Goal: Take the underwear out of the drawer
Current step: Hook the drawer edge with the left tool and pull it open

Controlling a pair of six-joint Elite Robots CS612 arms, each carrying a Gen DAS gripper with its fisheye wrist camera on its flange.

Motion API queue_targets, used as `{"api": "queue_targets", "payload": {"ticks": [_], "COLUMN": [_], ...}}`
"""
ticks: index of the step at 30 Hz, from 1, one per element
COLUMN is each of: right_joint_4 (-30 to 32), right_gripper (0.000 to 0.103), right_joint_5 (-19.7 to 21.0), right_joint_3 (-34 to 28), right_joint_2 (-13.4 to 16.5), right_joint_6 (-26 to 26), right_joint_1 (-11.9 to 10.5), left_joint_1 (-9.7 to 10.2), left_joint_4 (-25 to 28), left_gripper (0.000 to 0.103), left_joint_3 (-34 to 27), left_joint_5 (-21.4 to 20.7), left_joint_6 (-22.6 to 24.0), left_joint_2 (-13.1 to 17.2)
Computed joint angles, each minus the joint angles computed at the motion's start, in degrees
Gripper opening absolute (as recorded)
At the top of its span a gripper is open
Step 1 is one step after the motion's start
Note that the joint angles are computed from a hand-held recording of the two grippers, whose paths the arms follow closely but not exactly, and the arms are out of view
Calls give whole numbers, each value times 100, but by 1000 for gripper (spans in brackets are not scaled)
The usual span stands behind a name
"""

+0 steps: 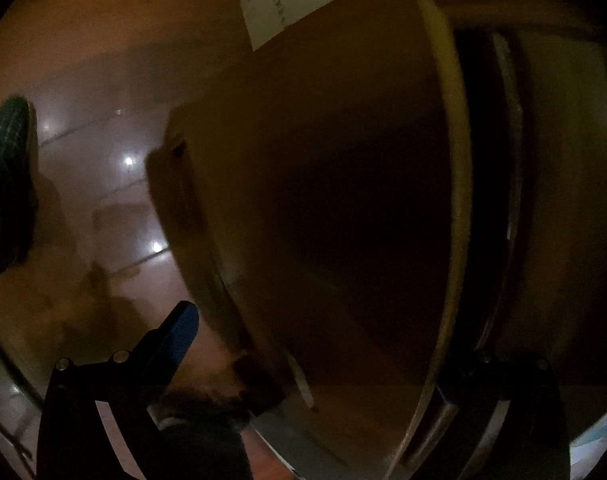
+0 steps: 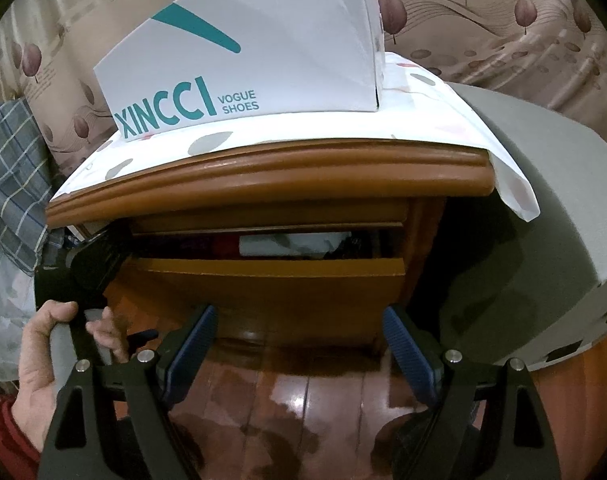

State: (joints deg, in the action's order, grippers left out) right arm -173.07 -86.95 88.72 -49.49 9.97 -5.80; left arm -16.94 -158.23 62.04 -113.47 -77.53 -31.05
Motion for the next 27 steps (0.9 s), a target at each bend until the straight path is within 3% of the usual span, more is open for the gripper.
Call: {"api": "queue_targets", "payload": {"ticks": [5, 8, 11, 27], "right_joint_4": [-29, -66, -75, 74], "right_gripper": [87, 87, 87, 87], "right_joint_5": [-18, -68, -101, -188], "right_joint_3": [26, 28, 27, -51], "right_joint_2": [-14, -13, -12, 32], "right_joint_6": [52, 32, 15, 10], "right_joint_1": [-6, 0, 6, -13], "left_joint_1": [-43, -7, -6, -20], "left_joint_4": [272, 360, 614, 732], "left_gripper": [103, 103, 103, 103], "left_joint_3": [256, 390, 442, 980], "left_joint_5": [392, 229, 321, 407], "left_joint_6": [586, 715, 974, 1557], "left_joint_2": [-242, -333, -438, -748]}}
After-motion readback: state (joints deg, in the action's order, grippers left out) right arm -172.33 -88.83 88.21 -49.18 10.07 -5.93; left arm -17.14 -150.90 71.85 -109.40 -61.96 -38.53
